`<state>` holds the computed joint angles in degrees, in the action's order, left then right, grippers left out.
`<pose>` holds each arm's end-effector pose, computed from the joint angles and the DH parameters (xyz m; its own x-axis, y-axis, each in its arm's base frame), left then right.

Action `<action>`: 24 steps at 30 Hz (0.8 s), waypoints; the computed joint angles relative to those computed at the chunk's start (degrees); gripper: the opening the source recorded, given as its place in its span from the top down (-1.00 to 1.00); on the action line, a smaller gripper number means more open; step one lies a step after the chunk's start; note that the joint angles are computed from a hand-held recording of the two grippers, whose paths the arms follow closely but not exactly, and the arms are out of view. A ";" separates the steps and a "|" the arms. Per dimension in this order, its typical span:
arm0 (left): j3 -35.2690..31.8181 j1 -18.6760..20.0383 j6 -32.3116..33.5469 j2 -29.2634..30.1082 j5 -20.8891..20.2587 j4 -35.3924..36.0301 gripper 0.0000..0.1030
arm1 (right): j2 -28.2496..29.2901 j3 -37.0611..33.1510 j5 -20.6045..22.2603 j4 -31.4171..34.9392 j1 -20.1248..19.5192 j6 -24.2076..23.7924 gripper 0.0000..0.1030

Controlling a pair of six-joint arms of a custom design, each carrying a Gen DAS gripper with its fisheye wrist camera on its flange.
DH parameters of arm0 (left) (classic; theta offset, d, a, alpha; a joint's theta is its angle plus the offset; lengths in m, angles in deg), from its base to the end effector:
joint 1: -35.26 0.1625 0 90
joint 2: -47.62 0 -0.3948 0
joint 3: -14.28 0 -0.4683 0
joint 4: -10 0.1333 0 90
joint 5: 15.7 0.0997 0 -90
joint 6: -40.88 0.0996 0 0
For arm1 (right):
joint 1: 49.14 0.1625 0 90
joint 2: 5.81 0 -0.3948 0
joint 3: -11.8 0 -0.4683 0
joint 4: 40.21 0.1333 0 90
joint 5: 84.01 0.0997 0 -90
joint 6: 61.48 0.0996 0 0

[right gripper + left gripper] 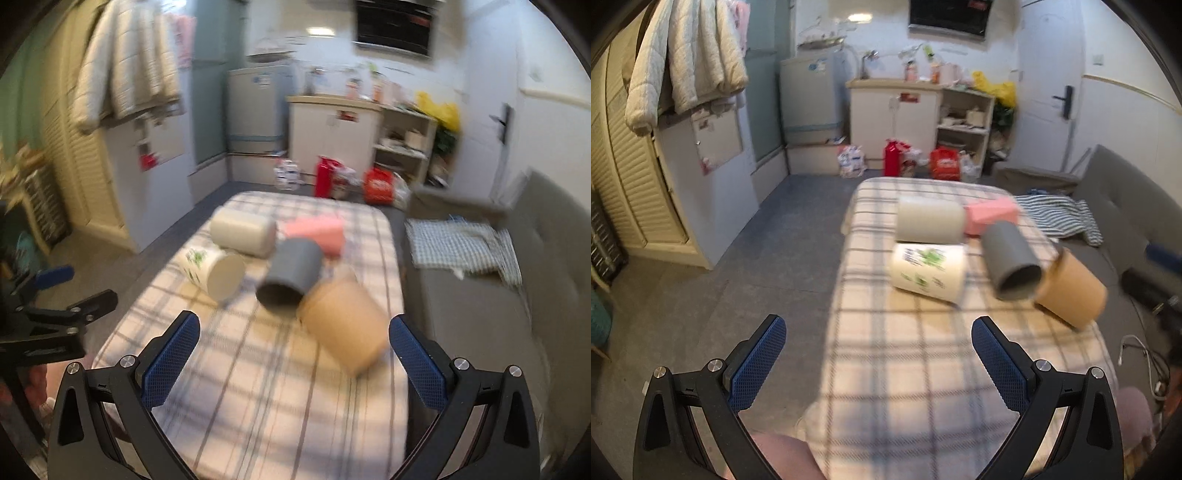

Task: Flip cup upside down
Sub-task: 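Reach the right gripper to the lying white cylindrical cup and grasp it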

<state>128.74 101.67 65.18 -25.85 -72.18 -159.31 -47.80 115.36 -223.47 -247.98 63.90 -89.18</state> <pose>-0.0658 -0.6211 0.2305 -0.6920 0.3140 -0.6500 0.6570 0.6471 -0.3868 0.2979 -0.5532 0.0616 -0.6472 0.0513 0.7606 -0.5857 0.6051 -0.5392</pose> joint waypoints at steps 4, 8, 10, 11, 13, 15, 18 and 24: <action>-7.97 2.45 -3.45 4.81 -1.30 4.82 -1.00 | 2.54 -9.62 2.11 10.38 -0.88 -10.56 -1.00; -14.49 3.64 -3.16 9.24 -0.54 7.97 -1.00 | 7.04 -19.95 4.79 20.35 -1.94 -21.93 -1.00; -17.66 4.14 -2.66 11.52 0.70 9.66 -1.00 | 9.23 -25.27 6.09 27.99 -3.11 -24.23 -1.00; -18.77 4.32 -2.61 12.31 1.35 10.28 -1.00 | 10.83 -28.24 6.01 31.53 -3.56 -25.35 -1.00; -21.21 5.14 -2.65 14.07 1.48 11.58 -1.00 | 14.25 -34.32 5.38 38.83 -4.53 -26.19 -1.00; -22.90 5.86 -3.13 15.46 1.64 12.11 -1.00 | 17.53 -39.71 4.90 44.60 -5.60 -26.01 -1.00; -24.91 6.86 -4.00 16.94 1.36 13.78 -1.00 | 22.32 -47.27 4.03 51.86 -7.07 -26.13 -1.00; -28.13 8.22 -3.25 19.50 0.97 15.92 -1.00 | 29.55 -59.41 1.59 63.42 -9.41 -25.94 -0.95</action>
